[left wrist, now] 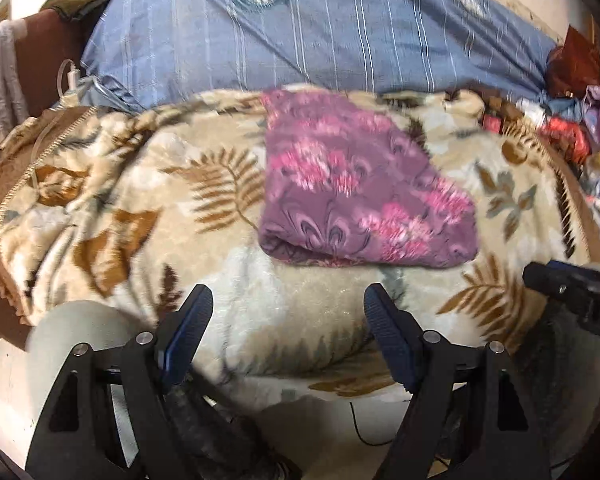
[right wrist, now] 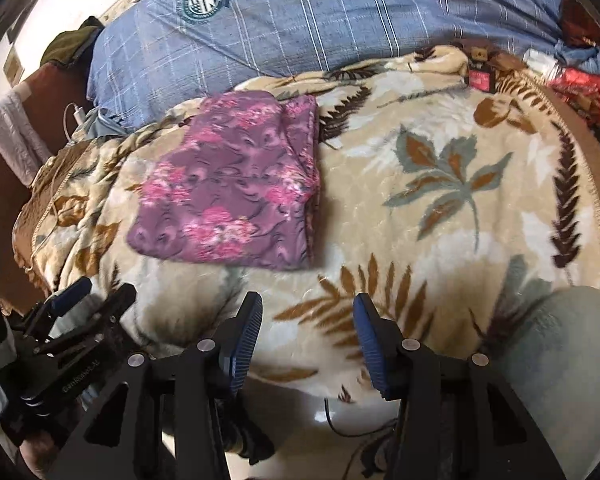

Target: Fold small clothes

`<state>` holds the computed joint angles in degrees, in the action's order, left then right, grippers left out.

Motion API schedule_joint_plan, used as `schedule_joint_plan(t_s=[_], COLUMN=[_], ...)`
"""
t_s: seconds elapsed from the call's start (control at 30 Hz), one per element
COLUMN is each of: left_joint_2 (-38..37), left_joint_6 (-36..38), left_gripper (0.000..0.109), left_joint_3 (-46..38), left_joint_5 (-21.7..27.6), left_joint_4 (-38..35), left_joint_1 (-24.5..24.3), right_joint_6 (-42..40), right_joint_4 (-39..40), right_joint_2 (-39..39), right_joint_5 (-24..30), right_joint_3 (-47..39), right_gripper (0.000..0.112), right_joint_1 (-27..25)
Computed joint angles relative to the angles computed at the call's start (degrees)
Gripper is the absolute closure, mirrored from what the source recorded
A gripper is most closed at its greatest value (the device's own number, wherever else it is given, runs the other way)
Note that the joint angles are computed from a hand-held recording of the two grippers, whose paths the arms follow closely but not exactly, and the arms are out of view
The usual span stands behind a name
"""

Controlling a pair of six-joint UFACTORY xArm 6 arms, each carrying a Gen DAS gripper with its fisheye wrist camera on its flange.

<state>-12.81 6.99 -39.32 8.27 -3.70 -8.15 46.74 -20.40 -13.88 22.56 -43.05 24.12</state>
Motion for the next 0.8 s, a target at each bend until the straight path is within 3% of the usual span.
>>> schedule_joint_plan(t_s=[0.3, 0.8], left_joint_2=[-8.56, -17.68], left_joint_6=[-10.40, -8.11], left_gripper=[0.030, 0.030], left_joint_3=[-3.84, -0.29], left_joint_5=[8.95, 11.95], left_joint_4=[8.73, 6.00], left_joint_1=[2.67, 2.22], right_joint_6=[9.51, 11.49], right_joint_4=[-12.51, -16.72], right_joint_2=[-5.19, -7.55], right_joint_5=[10.24, 14.14], right_joint_3=[-6.10, -9.40], right_gripper=[0.056, 0.055], right_joint_1=[6.47, 10.80])
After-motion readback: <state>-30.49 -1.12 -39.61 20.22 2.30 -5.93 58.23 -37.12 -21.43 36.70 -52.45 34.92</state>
